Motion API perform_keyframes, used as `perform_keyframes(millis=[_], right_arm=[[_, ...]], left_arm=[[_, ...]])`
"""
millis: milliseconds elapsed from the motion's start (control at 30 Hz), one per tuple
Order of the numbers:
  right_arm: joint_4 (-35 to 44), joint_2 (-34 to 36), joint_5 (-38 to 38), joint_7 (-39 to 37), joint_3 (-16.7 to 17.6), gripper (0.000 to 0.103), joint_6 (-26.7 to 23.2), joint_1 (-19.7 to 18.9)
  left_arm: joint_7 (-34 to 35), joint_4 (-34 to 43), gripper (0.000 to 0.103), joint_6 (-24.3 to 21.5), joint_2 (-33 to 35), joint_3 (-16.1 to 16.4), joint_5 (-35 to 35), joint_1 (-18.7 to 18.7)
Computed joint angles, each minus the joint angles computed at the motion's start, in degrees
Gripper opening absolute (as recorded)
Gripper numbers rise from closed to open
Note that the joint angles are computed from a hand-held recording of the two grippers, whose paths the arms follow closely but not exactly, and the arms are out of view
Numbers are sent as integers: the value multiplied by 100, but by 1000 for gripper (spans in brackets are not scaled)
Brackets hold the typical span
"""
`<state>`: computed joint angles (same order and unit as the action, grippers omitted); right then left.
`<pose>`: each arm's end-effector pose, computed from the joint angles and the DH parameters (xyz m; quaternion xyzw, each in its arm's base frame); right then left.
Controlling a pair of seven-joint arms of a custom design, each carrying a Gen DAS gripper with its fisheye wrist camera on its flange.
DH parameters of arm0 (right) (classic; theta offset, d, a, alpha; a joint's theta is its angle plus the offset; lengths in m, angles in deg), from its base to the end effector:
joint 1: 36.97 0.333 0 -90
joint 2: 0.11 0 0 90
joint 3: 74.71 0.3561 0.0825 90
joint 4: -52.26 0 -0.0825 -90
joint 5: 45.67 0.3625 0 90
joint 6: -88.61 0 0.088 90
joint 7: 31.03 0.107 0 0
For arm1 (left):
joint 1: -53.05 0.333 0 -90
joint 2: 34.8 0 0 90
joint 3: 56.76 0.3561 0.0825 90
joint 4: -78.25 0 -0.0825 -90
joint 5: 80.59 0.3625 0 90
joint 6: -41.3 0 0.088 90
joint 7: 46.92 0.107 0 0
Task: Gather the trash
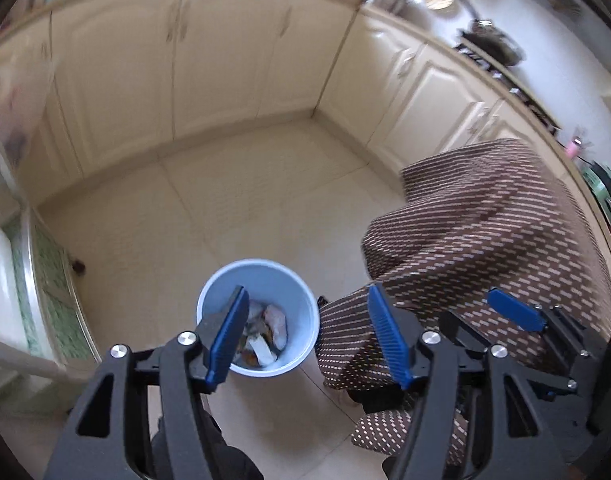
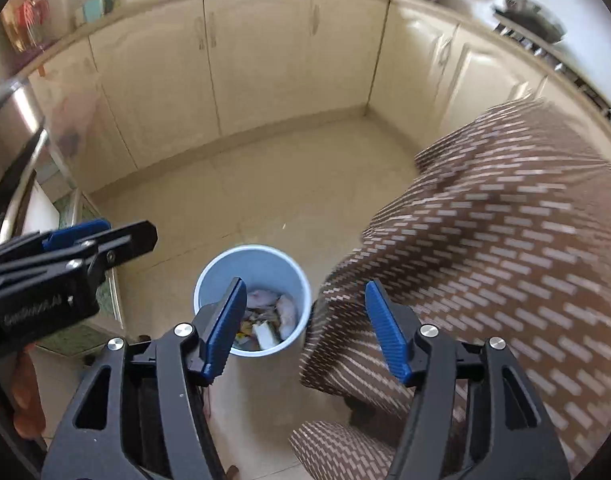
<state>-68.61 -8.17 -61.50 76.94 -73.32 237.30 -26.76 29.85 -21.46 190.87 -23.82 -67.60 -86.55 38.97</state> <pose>0.5195 0.1129 0.5968 -0.6955 0.6420 -0.2450 0.2102 0.5969 -0.2623 0.5897 -0.6255 0.7032 -0.3244 0.0953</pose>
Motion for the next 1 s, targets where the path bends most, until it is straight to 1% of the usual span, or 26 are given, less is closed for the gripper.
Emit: perform_keyframes(millis=[67,100,133,233,300,367,433,467,500,533,567,633,767,867,967,1000], right_arm=[[-254,-451,-93,162,17,60,15,-36],[-388,-713,-164,239,36,63,31,-63],[-481,-886,-257,307,66,68,50,-97],[-851,-1666,-590,542,178,71,41,-256],[-918,-1969,-587,586,141,71,-78,-297],[-1098,-2419,-609,689,121,73,-117,-377],[-1226,-2816,-725,813,199,74,-187,-509],[-1304,-3017,-755,831,179,74,-194,-544],[-1330,-3151,-782,880,222,77,-239,-587],[-1402,-3360,-819,927,231,83,-259,-638],[-1478,-3549,-831,980,255,84,-279,-662],[-1505,-3748,-877,1043,276,84,-260,-725],[-1685,-4336,-1039,1226,439,84,-315,-906],[-1761,-4679,-1161,1363,517,85,-291,-1018],[-1828,-4959,-1234,1492,576,93,-266,-1097],[-1858,-5063,-1278,1531,611,94,-267,-1144]], left_arm=[[122,-135,61,108,-283,-69,-12,-34],[187,-204,62,178,-426,-105,-20,-54],[208,-270,64,252,-569,-132,16,-83],[255,-550,65,512,-1048,-220,105,-149],[327,-686,66,580,-1308,-289,41,-171],[264,-838,66,674,-1605,-376,95,-190],[172,-971,68,757,-1863,-469,219,-185],[72,-1054,68,799,-2000,-541,326,-167],[-40,-1144,68,875,-2163,-622,437,-144],[-94,-1230,68,933,-2307,-675,485,-131],[-137,-1266,68,938,-2401,-733,532,-112],[-219,-1369,68,1021,-2664,-872,626,-89],[38,-1582,68,1157,-3089,-883,405,-256],[0,-1686,68,1249,-3381,-1094,504,-106],[-23,-1830,68,1444,-3629,-1271,592,28],[-9,-1909,68,1568,-3714,-1280,555,2]])
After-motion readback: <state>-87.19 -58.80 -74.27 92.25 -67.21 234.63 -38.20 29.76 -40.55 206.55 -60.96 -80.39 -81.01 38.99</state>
